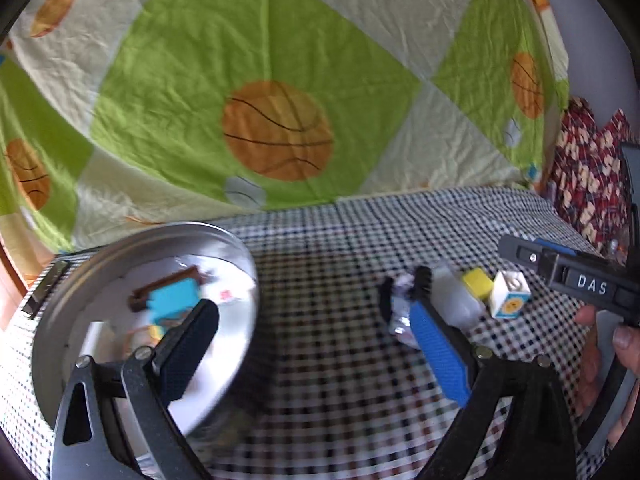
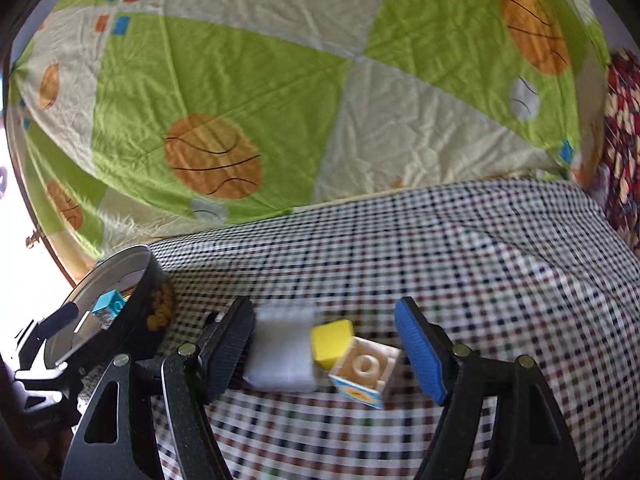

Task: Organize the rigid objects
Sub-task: 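Withdraw both grippers from the tin toward the remaining objects, then grasp the sequined pouch with the left gripper while the right grasps the cream block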

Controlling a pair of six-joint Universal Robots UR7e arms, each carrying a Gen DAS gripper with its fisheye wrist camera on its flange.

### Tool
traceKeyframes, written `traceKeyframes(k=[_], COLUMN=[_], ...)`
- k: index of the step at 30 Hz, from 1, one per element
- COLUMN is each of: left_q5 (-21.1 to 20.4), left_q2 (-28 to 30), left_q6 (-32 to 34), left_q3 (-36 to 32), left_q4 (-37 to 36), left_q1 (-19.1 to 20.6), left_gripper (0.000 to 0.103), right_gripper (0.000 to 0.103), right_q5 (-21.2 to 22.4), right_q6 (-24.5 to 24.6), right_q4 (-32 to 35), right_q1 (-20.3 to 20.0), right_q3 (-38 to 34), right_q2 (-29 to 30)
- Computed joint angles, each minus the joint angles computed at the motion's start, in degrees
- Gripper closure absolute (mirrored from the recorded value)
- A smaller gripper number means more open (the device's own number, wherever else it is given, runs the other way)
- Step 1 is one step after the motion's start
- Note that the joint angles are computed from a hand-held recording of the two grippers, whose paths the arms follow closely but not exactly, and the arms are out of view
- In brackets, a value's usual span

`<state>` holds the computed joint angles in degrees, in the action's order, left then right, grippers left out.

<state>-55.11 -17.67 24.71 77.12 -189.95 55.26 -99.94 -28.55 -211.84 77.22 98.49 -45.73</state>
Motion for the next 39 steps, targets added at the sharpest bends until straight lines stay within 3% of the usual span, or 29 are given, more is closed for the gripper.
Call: traceKeyframes(k=[4,10,21,26,28,35,36,37,39], left_q5=[-1.2,-2.3,-5.8,-8.4,-9.7,-9.4,-9.2,-9.1,-9.2], left_q2=[1.8,3.6,8.0,7.7,7.4,6.7,6.5,6.2,5.8], left_q6=[-1.3,-2.7,0.2,-2.5,-2.9,0.4,0.7,1.3,1.3], left_q3=[-2.6,-6.6,-13.9,-15.3,-15.5,-13.3,-12.9,-12.2,-11.6], left_q4=[6.6,12.3,16.9,21.2,22.9,19.4,18.7,17.0,16.2], left_q1=[-0.7,-0.4,0.7,1.8,2.3,1.9,1.9,1.9,1.9], left_gripper=[0.005,0.005,0.008,0.031,0.051,0.061,0.068,0.088,0.09], right_gripper=[0.028,0.028,0.028,0.028,0.028,0.028,0.028,0.028,0.028], right_q5=[-0.3,-2.4,-3.7,-5.4,-5.8,-4.9,-4.4,-4.2,-4.5], right_q6=[2.9,3.0,3.2,3.7,4.4,5.1,5.4,5.7,5.2], right_q4=[1.4,3.0,7.5,8.4,8.6,10.9,11.2,11.6,12.2], right_q1=[-1.1,-0.9,-0.8,-0.6,-0.7,-1.1,-1.3,-1.4,-1.3], right_q3=[0.3,-0.4,-1.9,-2.7,-2.9,-3.3,-3.3,-3.3,-3.7], right_q2=[-1.1,-0.5,0.6,1.1,1.0,0.8,0.7,0.6,0.8])
